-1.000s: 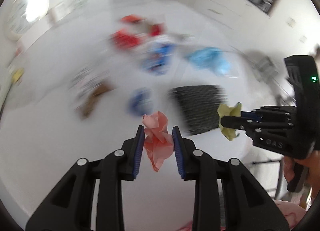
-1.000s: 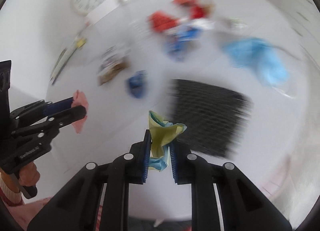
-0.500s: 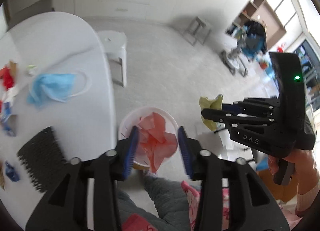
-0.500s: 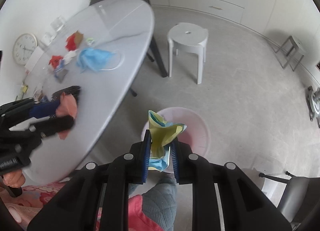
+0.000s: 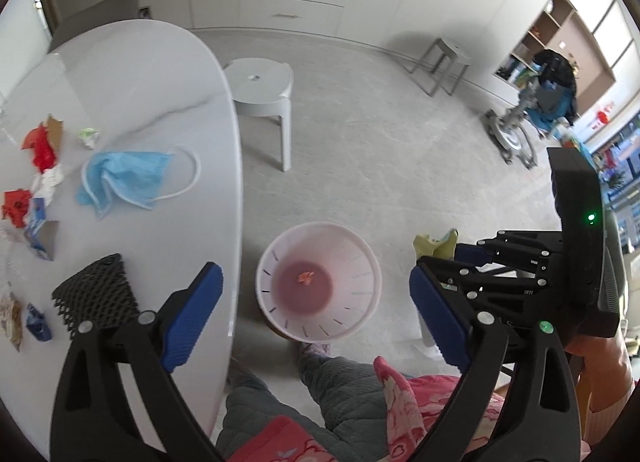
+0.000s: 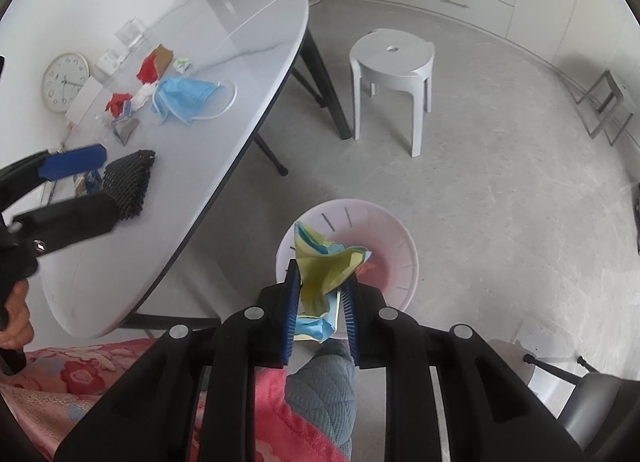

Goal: Collect trash
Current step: 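Grasp the black mesh foam sleeve with the right tool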

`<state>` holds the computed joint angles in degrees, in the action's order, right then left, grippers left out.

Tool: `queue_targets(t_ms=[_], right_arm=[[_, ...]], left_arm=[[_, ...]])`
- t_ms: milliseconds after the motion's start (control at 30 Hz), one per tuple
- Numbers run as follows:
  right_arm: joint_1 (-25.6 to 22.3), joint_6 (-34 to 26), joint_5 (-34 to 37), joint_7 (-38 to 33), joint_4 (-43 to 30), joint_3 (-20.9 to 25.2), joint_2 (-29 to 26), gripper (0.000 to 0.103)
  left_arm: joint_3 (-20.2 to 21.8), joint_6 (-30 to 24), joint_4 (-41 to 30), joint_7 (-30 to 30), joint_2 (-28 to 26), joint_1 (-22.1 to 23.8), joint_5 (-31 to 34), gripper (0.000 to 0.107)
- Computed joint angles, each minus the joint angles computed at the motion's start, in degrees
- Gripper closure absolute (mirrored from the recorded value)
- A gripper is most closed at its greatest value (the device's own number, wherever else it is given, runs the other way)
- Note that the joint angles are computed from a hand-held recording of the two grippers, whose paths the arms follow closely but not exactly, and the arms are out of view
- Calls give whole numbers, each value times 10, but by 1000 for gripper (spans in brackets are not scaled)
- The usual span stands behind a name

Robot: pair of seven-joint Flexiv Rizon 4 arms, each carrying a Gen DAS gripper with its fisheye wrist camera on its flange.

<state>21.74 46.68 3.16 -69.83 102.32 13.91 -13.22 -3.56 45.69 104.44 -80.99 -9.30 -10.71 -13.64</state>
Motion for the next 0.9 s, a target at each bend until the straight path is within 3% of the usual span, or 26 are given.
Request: queue_targets(t_ms=[33, 67, 133, 333, 667, 900], right_arm=[[1, -6, 4, -5, -8, 2, -6, 64], [2, -10, 5, -5, -13, 2, -10, 35], [12, -19, -13, 6, -21, -1, -19, 4], [39, -40, -100, 53, -35, -18, -40, 2], [60, -16, -110, 90, -92, -12, -79, 2], [89, -24, -103, 62, -173, 5, -133, 2]], left_arm=[[2, 0, 0, -2, 2, 1, 2, 16], [3, -3, -4, -7, 2, 2, 7, 16], [7, -5, -6, -16, 6, 4, 15, 16], [13, -2, -5, -22, 14, 14, 19, 14], [38, 13, 38, -23, 54, 47, 28, 12], [65, 27, 76, -32, 84, 88, 41, 12]])
